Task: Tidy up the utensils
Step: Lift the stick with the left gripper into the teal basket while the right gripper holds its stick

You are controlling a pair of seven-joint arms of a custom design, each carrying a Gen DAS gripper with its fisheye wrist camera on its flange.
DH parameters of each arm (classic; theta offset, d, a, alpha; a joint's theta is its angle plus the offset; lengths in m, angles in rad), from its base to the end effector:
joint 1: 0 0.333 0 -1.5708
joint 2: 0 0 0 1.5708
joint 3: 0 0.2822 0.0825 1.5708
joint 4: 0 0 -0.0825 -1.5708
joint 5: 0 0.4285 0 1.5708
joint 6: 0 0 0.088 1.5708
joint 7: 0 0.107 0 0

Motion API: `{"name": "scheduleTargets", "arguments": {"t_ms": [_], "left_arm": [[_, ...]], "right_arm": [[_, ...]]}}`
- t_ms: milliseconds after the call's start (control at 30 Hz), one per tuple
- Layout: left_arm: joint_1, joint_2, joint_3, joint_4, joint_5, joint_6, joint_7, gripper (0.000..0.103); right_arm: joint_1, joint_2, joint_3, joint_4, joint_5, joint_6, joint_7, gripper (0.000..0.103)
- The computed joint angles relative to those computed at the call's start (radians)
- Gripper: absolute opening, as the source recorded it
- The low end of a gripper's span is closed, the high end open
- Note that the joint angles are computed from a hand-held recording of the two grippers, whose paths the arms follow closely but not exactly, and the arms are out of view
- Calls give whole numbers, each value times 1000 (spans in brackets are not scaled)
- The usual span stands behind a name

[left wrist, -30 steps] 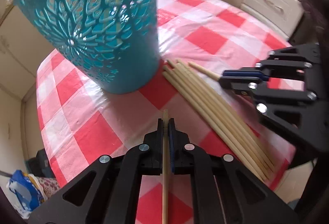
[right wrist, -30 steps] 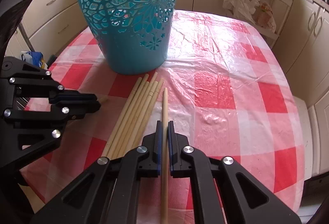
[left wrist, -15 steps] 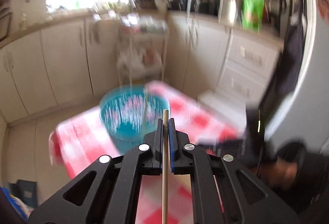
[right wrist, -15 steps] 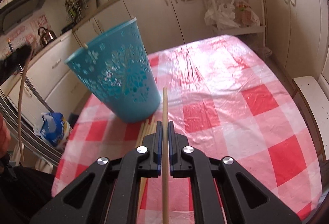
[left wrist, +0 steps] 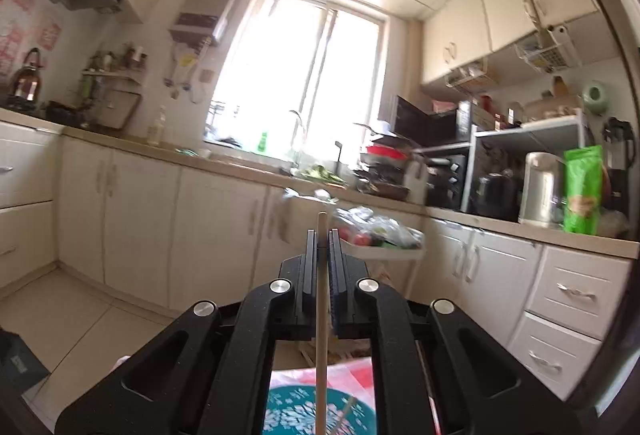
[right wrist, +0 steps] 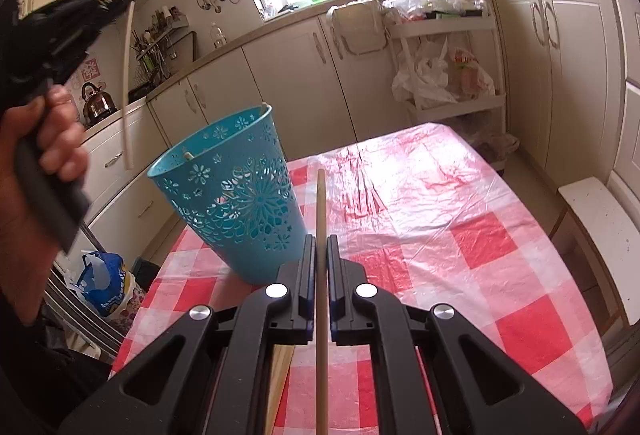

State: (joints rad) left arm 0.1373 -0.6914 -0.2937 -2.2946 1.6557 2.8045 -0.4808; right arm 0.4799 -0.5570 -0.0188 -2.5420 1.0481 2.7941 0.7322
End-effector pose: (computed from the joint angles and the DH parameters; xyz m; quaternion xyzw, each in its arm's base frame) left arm 0.4398 -0.1467 0.6395 -0.5874 0.3684 -0.5005 0.5184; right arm 0.4436 0.1754 0.4874 -0.7380 0.4700 -0.0854 0.4766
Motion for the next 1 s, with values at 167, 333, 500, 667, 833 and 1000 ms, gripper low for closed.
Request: {"name": "scheduleTargets", "arguments": {"t_ms": [167,333,500,667,833,1000], "left_arm": [[9,58,-17,12,9,-79,0,5],[-15,108,0,8,-66,-81,112,5],[-60,112,25,-45,-260,-73,313,7],[-86,-11,30,-155,-426,-70,407,40],[-78,-184,18,-264,-526,-45,422,44],[-23,-313,-20,-322,-572,-17,389,45]], "right_arm": [[18,-3,-8,0,31,25,-29,6],[39,-16,-17,-1,74,51,-62,6],[66,-42,-23,-3,123,76,-103,6],[98,-62,-27,-6,175,104,-157,6],[155,-82,-43,-1,278,147,-266,6],[208,-81,-56,65,523,172,-486,6]]}}
